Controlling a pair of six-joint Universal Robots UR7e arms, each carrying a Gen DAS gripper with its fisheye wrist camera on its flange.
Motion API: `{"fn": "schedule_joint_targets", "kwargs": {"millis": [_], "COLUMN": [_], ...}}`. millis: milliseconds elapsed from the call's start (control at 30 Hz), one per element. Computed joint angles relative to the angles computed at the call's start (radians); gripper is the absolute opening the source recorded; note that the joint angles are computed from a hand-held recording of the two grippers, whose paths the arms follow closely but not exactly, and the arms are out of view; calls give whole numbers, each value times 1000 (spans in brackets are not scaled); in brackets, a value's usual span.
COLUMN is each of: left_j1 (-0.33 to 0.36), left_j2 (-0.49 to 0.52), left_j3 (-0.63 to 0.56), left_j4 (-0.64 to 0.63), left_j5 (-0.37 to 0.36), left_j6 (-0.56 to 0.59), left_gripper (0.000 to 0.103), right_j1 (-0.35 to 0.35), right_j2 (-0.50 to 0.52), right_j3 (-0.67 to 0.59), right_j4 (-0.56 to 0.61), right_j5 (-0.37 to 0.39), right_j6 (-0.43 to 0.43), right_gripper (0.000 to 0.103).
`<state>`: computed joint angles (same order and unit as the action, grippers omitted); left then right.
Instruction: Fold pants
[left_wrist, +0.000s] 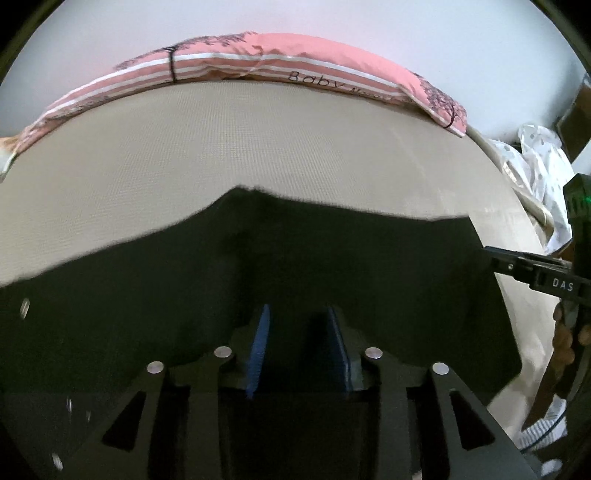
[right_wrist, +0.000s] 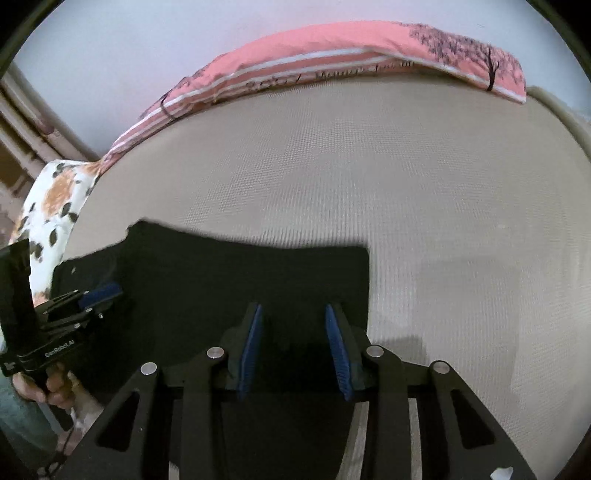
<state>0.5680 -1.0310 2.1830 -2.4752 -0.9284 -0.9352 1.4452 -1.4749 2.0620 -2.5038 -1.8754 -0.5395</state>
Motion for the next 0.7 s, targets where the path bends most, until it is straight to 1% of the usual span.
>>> {"fn": "schedule_joint_targets", "kwargs": {"millis": [167, 267, 333, 467, 533, 667, 700], "left_j1": [-75, -123, -138, -150, -163, -184, -188], "left_j2": [-51, -66, -72, -89, -93, -114, -127], "left_j3": [84, 121, 128, 123, 105, 76, 76], "left_j4": [48, 61, 74, 121, 199, 369, 397], "left_j5": [-49, -34, -33, -40, -23, -9, -8], "left_j6": [-105, -126, -146, -224, -266, -348, -363], "left_gripper": [39, 39, 39, 39, 39, 46, 46], "right_j1": [-28, -40, -42, -27, -17, 2, 10], "right_j2": [-95, -150, -171, -184, -180, -165, -159], "right_j3": [81, 123, 148, 183, 189, 193, 195], "right_j4": [50, 84, 86, 65, 62, 72, 73], "right_j5": [9, 14, 10, -5, -9, -9, -11], "right_j6": [-10, -15, -16, -16, -8, 21, 26], "right_gripper": [34, 34, 34, 36, 36, 36, 36]}}
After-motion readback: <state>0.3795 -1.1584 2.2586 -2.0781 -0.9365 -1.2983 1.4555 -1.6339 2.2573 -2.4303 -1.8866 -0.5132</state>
